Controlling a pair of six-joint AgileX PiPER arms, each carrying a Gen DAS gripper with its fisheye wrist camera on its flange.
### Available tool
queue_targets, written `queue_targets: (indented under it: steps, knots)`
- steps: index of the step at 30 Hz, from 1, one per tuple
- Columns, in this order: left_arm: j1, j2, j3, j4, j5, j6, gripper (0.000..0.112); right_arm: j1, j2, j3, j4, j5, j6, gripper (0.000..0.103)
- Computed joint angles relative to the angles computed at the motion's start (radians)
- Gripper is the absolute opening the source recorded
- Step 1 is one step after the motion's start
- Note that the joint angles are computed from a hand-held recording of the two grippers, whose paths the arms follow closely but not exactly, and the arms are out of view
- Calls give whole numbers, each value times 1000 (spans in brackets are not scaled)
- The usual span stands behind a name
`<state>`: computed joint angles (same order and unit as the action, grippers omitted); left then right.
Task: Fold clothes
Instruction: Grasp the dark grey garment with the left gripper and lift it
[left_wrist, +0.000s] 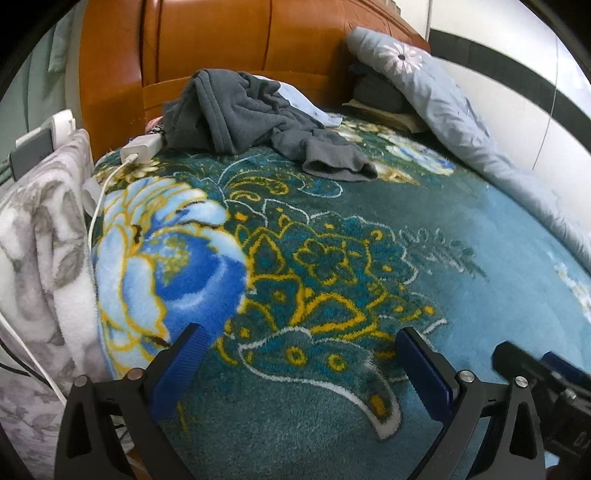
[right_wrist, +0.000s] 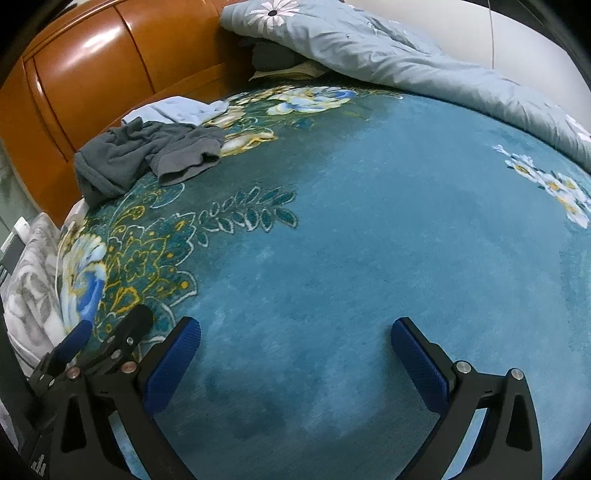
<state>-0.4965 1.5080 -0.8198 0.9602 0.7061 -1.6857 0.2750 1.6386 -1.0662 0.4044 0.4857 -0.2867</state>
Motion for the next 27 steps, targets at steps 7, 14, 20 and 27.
queue_targets:
  steps: [7, 14, 20, 27]
  knots:
    - [3, 11, -18, -33, 15, 51, 103, -6, 5, -3, -80, -17, 80, 103]
    - [236, -101, 4, -109, -230, 258, 103, -23, 25, -11, -110, -35, 124, 103]
    - [480, 81, -340, -230, -182, 552, 103, 4, 40, -30, -222, -32, 231, 103]
    - [647, 342, -739, -553, -59, 906, 70, -35, 33, -35, -85, -3, 136, 103]
